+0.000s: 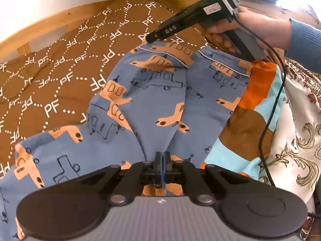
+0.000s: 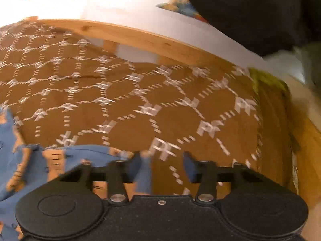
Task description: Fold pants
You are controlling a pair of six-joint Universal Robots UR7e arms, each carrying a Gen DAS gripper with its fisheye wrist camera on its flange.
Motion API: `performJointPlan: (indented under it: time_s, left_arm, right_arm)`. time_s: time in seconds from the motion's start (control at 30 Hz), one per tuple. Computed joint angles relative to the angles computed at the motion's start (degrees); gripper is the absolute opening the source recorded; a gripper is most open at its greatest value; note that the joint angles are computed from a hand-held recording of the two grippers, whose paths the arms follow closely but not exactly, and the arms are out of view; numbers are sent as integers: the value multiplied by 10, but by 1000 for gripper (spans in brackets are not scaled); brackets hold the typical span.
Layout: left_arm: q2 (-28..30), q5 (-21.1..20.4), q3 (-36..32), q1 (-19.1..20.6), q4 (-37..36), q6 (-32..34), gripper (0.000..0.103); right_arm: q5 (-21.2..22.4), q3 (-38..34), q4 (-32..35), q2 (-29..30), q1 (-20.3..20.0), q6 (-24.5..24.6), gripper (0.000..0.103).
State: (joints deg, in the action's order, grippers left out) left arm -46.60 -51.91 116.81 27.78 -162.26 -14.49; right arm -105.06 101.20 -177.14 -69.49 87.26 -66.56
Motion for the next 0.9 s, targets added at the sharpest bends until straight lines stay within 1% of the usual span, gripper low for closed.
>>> performJointPlan:
  time_s: [0.03, 0.07, 0.1, 0.13, 0.2, 0.27, 0.3, 0.37, 0.4, 0.43, 0.47, 0.5, 0.57, 0.67, 0.7, 0.73, 0.77, 0.8, 0.9]
  left_arm:
    - [0, -2, 1, 2, -1, 0, 1]
    - [0, -4, 1, 3, -4, 0, 0]
    - [0, -5, 1, 5, -6, -1, 1]
    - [0, -6, 3, 6, -9, -3, 1]
    - [1, -7, 3, 6, -13, -5, 1]
    - [0, -5, 4, 5, -15, -5, 1]
    - [0, -4, 5, 5, -15, -5, 1]
    - [1, -2, 4, 3, -14, -7, 1]
    - [1, -2, 4, 3, -12, -7, 1]
    - [1, 0, 4, 2, -9, -7, 0]
    - [1, 2, 3, 1, -7, -7, 1]
    - [1, 3, 2, 0, -6, -8, 0]
    - [1, 6, 2, -1, -5, -12, 1]
    - [1, 11, 2, -3, 0, -18, 1]
    - [2, 13, 1, -3, 3, -21, 1]
    - [2, 14, 1, -4, 5, -24, 1]
    - [1, 16, 2, -4, 5, -25, 0]
    - [1, 19, 3, -5, 3, -24, 1]
    - [-2, 28, 13, -9, -19, -13, 0]
  right_arm:
    - [9, 8, -6, -9, -5, 13, 66]
    - [13, 17, -22, -17, -9, 22, 79]
    - [17, 33, -45, -29, -14, 32, 82]
    - [31, 53, -57, -48, -21, 48, 82]
    - [53, 85, -53, -83, -35, 73, 82]
    - [71, 119, -40, -123, -51, 114, 80]
    - [78, 131, -19, -140, -60, 138, 78]
    - [96, 151, 8, -162, -78, 172, 68]
    - [102, 159, 12, -165, -85, 184, 65]
    - [103, 161, 17, -162, -89, 194, 58]
    - [99, 160, 21, -157, -92, 207, 53]
    - [99, 157, 26, -154, -94, 221, 52]
    - [114, 147, 33, -144, -101, 252, 51]
    - [155, 136, 39, -134, -116, 286, 50]
    - [170, 133, 44, -132, -120, 293, 47]
    - [178, 130, 47, -130, -122, 294, 29]
    - [177, 130, 45, -129, -122, 289, 5]
    - [178, 133, 38, -129, -122, 284, 6]
    - [200, 143, 27, -146, -123, 273, 5]
